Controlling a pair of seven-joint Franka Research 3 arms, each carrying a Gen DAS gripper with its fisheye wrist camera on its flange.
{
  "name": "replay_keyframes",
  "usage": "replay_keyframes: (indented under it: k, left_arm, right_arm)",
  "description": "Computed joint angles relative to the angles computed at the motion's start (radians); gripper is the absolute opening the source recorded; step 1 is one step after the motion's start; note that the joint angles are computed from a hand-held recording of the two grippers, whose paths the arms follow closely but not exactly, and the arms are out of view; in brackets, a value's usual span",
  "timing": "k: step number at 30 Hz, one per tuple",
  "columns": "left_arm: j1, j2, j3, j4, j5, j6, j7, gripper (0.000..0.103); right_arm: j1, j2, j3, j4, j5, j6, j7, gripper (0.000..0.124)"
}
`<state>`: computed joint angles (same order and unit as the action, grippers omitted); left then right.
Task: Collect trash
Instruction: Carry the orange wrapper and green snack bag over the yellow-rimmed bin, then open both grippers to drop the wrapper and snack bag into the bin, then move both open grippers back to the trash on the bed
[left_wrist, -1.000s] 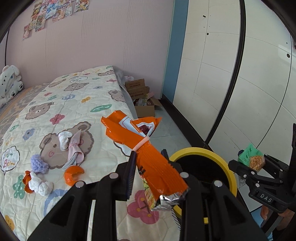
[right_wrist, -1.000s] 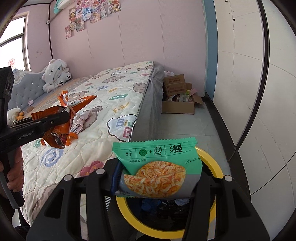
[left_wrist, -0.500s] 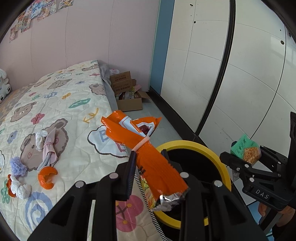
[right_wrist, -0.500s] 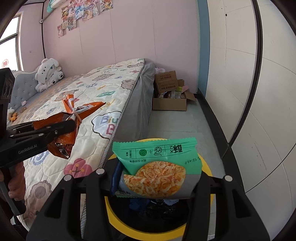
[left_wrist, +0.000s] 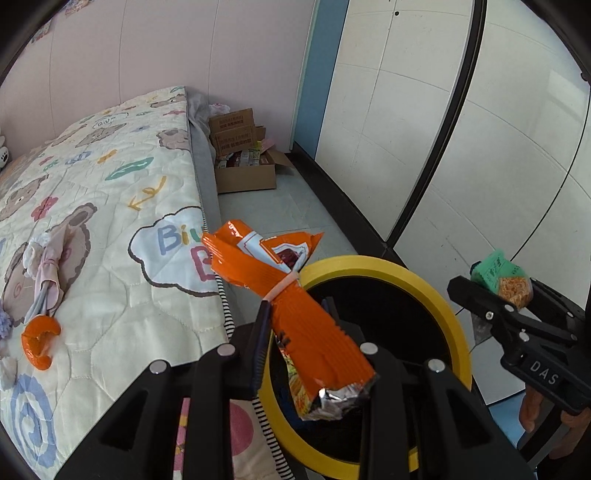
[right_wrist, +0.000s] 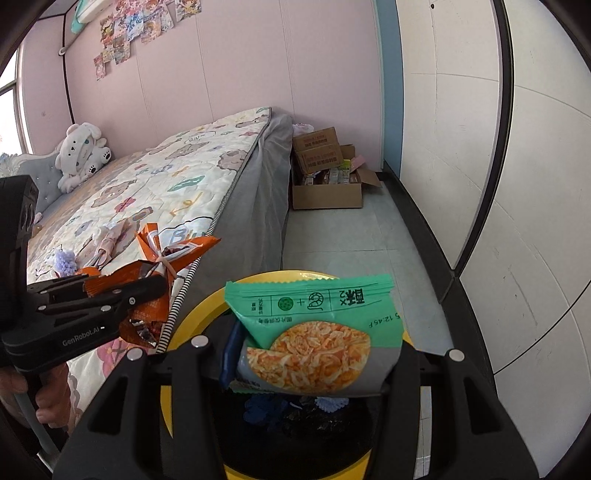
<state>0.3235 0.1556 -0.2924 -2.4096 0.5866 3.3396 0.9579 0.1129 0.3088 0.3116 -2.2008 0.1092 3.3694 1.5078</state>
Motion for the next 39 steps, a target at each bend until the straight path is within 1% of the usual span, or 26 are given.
replay_keyframes:
  k: [1, 2, 3, 5, 7, 8, 9, 11, 12, 13, 15, 16, 18, 19, 21, 23, 24, 26, 27, 28, 30, 32, 34, 36, 37, 39]
  left_arm:
    - [0.043, 0.015, -0.042, 0.010, 0.021, -0.011, -0.019, 0.026]
    - [0.104, 0.032, -0.103, 0.020, 0.035, -0.025, -0.024, 0.026]
    - [0.129, 0.041, -0.133, 0.025, 0.027, -0.035, -0.012, 0.026]
    - [0.105, 0.050, -0.116, 0.028, 0.003, -0.039, 0.015, 0.026]
    - [0.071, 0.052, -0.091, 0.027, -0.023, -0.035, 0.041, 0.027]
    - [0.072, 0.055, -0.094, 0.027, -0.032, -0.036, 0.049, 0.028]
    - [0.097, 0.059, -0.121, 0.029, -0.038, -0.039, 0.055, 0.028]
    - [0.201, 0.073, -0.226, 0.031, -0.039, -0.048, 0.066, 0.028]
    - [0.231, 0.080, -0.256, 0.034, -0.042, -0.050, 0.074, 0.028]
    - [0.226, 0.076, -0.253, 0.030, -0.051, -0.045, 0.080, 0.029]
    - [0.193, 0.066, -0.222, 0.023, -0.062, -0.038, 0.088, 0.030]
    - [0.196, 0.067, -0.226, 0.025, -0.061, -0.039, 0.088, 0.031]
    - [0.234, 0.068, -0.263, 0.023, -0.056, -0.043, 0.087, 0.036]
    - [0.237, 0.066, -0.266, 0.020, -0.059, -0.045, 0.086, 0.038]
    - [0.242, 0.060, -0.271, 0.015, -0.067, -0.045, 0.084, 0.047]
    - [0.300, 0.059, -0.326, 0.008, -0.063, -0.044, 0.074, 0.056]
    - [0.312, 0.053, -0.336, 0.003, -0.060, -0.041, 0.067, 0.061]
    - [0.274, 0.028, -0.293, -0.012, -0.061, -0.021, 0.051, 0.068]
    - [0.273, 0.018, -0.286, -0.020, -0.052, -0.009, 0.036, 0.071]
    - [0.292, 0.010, -0.297, -0.026, -0.034, -0.001, 0.016, 0.071]
    - [0.311, -0.009, -0.303, -0.035, -0.004, 0.004, -0.024, 0.073]
    - [0.390, -0.021, -0.361, -0.040, 0.065, 0.007, -0.090, 0.074]
    - [0.392, -0.049, -0.347, -0.056, 0.088, 0.017, -0.125, 0.075]
    - [0.444, -0.069, -0.372, -0.061, 0.175, 0.028, -0.208, 0.076]
    - [0.467, -0.078, -0.380, -0.060, 0.222, 0.033, -0.252, 0.076]
    - [0.461, -0.114, -0.354, -0.080, 0.245, 0.049, -0.278, 0.078]
  right_arm:
    - [0.001, 0.005, -0.002, 0.004, 0.002, -0.002, 0.002, 0.047]
    - [-0.007, 0.013, 0.004, 0.011, -0.001, -0.006, 0.004, 0.047]
    - [-0.020, 0.022, 0.016, 0.018, -0.005, -0.010, 0.005, 0.047]
    - [-0.065, 0.039, 0.057, 0.030, -0.019, -0.012, 0.008, 0.047]
    - [-0.077, 0.047, 0.072, 0.038, -0.020, -0.013, 0.011, 0.048]
    - [-0.078, 0.048, 0.073, 0.037, -0.019, -0.008, 0.011, 0.048]
    - [-0.086, 0.050, 0.081, 0.037, -0.023, -0.005, 0.012, 0.049]
    - [-0.099, 0.050, 0.093, 0.034, -0.029, 0.000, 0.018, 0.050]
    - [-0.103, 0.051, 0.097, 0.034, -0.033, 0.004, 0.022, 0.050]
    - [-0.121, 0.051, 0.111, 0.032, -0.042, 0.005, 0.028, 0.050]
    - [-0.111, 0.040, 0.098, 0.022, -0.042, 0.012, 0.038, 0.052]
    - [-0.109, 0.038, 0.096, 0.020, -0.044, 0.018, 0.045, 0.055]
    - [-0.118, 0.027, 0.097, 0.009, -0.055, 0.021, 0.063, 0.061]
    - [-0.110, 0.021, 0.086, 0.005, -0.054, 0.024, 0.070, 0.063]
    - [-0.089, 0.009, 0.062, -0.006, -0.050, 0.033, 0.084, 0.064]
    - [-0.104, 0.000, 0.069, -0.018, -0.068, 0.041, 0.107, 0.067]
    - [-0.105, -0.006, 0.066, -0.025, -0.075, 0.046, 0.119, 0.068]
    - [-0.153, -0.014, 0.105, -0.036, -0.125, 0.048, 0.159, 0.072]
    - [-0.175, -0.018, 0.122, -0.041, -0.150, 0.049, 0.178, 0.074]
    - [-0.203, -0.021, 0.145, -0.047, -0.180, 0.049, 0.202, 0.076]
    - [-0.193, -0.037, 0.133, -0.060, -0.198, 0.056, 0.229, 0.076]
    - [-0.214, -0.049, 0.146, -0.072, -0.243, 0.064, 0.270, 0.079]
    - [-0.199, -0.069, 0.128, -0.086, -0.263, 0.069, 0.297, 0.079]
    - [-0.213, -0.086, 0.137, -0.098, -0.312, 0.071, 0.340, 0.079]
    - [-0.192, -0.097, 0.118, -0.104, -0.314, 0.072, 0.345, 0.079]
    - [-0.163, -0.115, 0.090, -0.110, -0.329, 0.068, 0.363, 0.079]
